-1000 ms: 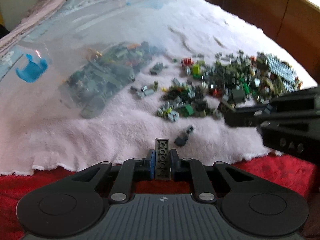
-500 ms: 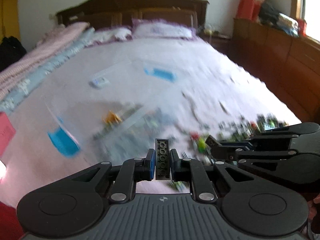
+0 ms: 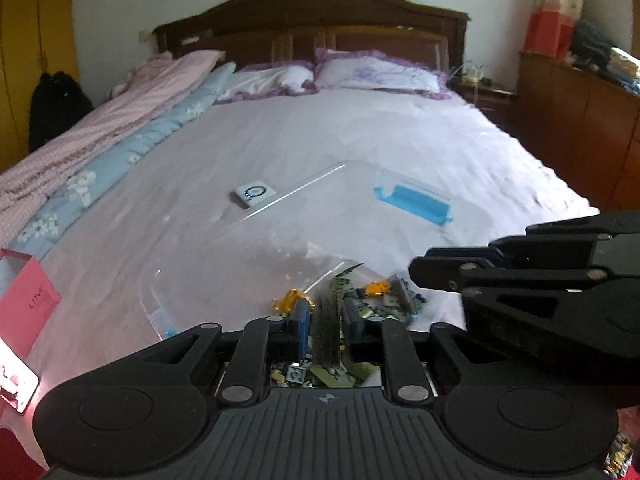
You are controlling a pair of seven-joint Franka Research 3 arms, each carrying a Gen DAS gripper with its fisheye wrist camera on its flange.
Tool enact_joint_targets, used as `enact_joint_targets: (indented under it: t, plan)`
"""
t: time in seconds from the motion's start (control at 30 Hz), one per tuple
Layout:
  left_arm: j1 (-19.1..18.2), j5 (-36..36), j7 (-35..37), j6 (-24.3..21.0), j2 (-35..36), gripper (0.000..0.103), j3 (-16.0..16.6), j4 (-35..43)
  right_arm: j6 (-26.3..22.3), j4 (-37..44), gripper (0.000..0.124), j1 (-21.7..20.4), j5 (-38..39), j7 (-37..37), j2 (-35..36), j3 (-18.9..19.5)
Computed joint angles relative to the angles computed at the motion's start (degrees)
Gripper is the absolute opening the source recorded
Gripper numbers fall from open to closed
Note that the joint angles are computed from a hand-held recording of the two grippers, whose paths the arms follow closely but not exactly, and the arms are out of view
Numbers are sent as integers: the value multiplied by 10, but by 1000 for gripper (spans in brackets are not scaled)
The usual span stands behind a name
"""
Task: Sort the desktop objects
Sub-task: 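Open both tools to drop the held pieces into the bin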
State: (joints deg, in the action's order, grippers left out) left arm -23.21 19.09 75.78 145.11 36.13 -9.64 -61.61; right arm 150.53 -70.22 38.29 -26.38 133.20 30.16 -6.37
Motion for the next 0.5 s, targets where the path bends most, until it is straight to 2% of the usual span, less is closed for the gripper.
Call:
enact_joint_targets:
  t: [0.07, 0.1, 0.17, 0.3, 0.37, 0.43, 0.5]
  plan:
    - [-5, 9, -11, -5, 2, 38, 9, 5, -15, 39, 17, -4, 10, -2, 27, 0]
    - [-2, 8, -12, 2, -5, 47, 7, -8, -14, 42, 17, 0, 7, 7, 28, -6]
    - [6, 5, -12, 19, -21, 57, 2, -35, -3, 29, 19, 9, -4, 32, 22, -18]
    - [12, 18, -26, 60, -73, 69, 1, -120, 37, -83, 39, 39, -71, 140, -49, -51]
    - [5, 43, -54, 90, -108, 74, 10, -177, 48, -146, 44, 55, -123, 211, -91, -64]
    - [-8, 89, -102, 123, -148, 79, 25, -238, 44, -211, 46, 63, -162, 257, -133, -61]
    - [-9, 117, -134, 140, -181, 86, 23, -285, 30, -270, 47, 69, -196, 297, -172, -53]
